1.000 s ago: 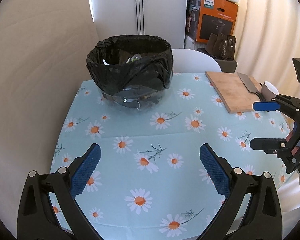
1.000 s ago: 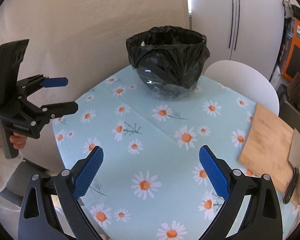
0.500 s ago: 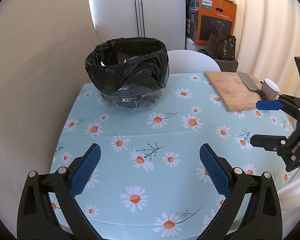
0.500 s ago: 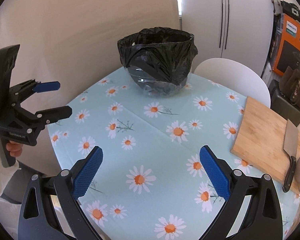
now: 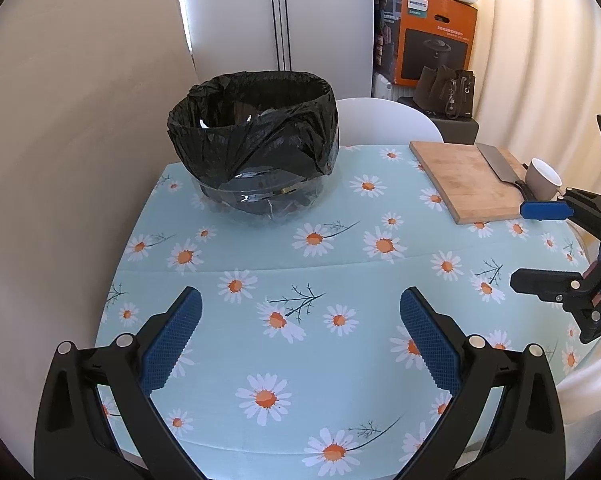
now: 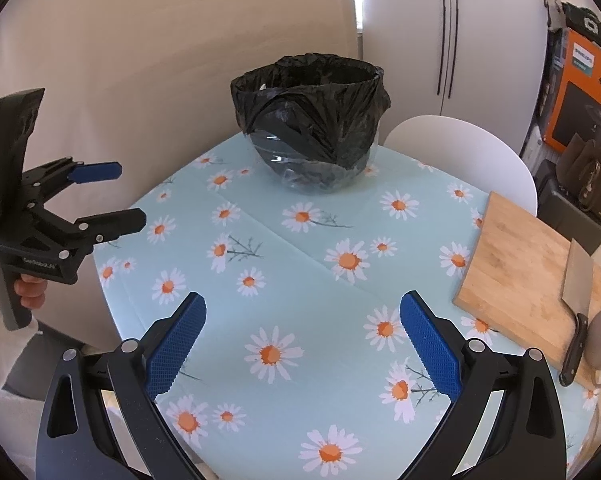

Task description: Collect trash

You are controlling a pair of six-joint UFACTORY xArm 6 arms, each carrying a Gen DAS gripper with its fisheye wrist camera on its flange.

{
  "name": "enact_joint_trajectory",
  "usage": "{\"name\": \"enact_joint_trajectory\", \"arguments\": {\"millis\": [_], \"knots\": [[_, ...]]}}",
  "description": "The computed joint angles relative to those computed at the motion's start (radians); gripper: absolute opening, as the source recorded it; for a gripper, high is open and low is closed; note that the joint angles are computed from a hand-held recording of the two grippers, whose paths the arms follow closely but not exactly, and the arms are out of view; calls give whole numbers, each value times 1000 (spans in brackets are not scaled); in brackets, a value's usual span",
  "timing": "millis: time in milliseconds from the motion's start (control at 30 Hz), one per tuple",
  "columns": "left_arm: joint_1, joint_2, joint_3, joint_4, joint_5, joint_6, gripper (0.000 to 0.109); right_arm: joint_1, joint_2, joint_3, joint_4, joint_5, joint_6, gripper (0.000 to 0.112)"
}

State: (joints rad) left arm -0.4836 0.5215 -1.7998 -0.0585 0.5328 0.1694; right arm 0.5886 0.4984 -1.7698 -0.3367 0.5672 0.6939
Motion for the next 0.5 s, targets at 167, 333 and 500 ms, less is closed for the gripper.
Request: {"name": "enact_joint_trajectory", "arguments": {"millis": [167,333,500], "knots": [[0,1,3,18,-6,-20,97,0,-4,1,-42,1,33,93],[-1,2,5,30,-9,-30,97,1,2,-15,-55,24,40,93],[-1,1,6,26,-18,-26,97,4,3,-23,-59,37,34,93]]}}
